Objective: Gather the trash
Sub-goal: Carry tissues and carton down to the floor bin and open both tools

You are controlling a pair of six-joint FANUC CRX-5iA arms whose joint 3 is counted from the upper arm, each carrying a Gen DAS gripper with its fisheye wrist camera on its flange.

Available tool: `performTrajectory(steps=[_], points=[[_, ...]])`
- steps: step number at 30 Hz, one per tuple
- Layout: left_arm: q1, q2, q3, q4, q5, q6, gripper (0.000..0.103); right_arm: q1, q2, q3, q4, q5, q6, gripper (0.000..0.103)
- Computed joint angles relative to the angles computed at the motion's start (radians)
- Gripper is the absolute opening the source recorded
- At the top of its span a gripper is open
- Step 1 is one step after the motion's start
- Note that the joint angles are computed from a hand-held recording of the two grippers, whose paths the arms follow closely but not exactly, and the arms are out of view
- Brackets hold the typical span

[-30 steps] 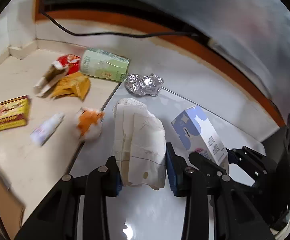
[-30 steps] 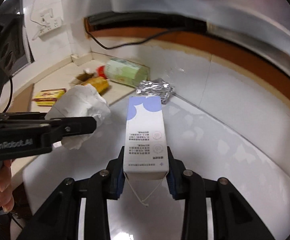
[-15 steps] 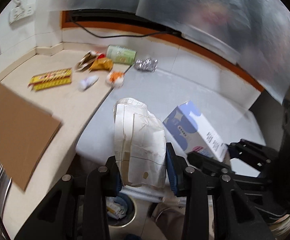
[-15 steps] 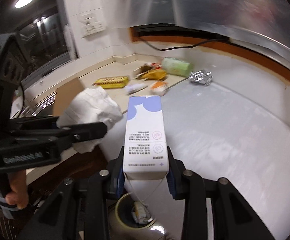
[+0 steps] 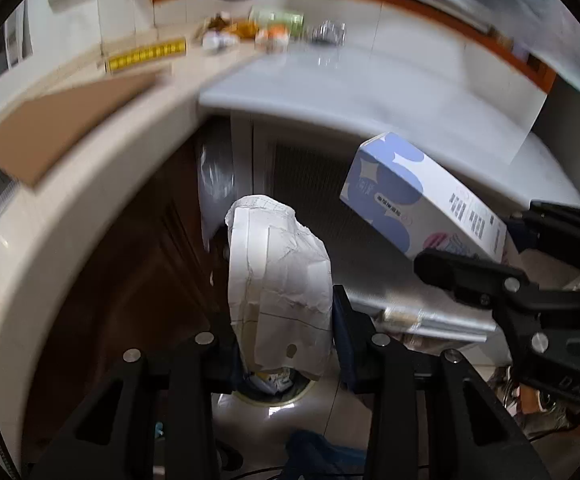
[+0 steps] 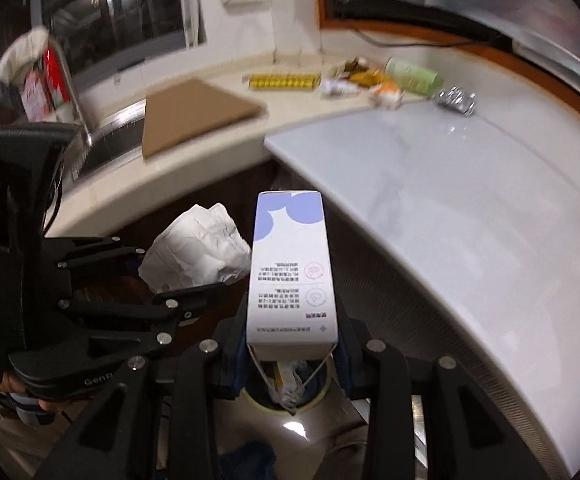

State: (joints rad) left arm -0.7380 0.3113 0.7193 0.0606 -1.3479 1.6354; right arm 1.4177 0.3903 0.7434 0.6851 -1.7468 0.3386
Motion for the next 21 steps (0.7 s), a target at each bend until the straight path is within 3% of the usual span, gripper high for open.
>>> performTrajectory(steps=[9, 21], points=[[0.062, -0.032, -0.247, 0.087, 0.086, -0.011, 0.035, -0.078, -0.029, -0.145, -0.277, 0.068, -0.040, 0.034], [0.091, 0.100, -0.255, 0.131, 0.057, -0.064, 0.036, -0.209, 0.002, -0.265, -0.535, 0.207, -0.010, 0.035]])
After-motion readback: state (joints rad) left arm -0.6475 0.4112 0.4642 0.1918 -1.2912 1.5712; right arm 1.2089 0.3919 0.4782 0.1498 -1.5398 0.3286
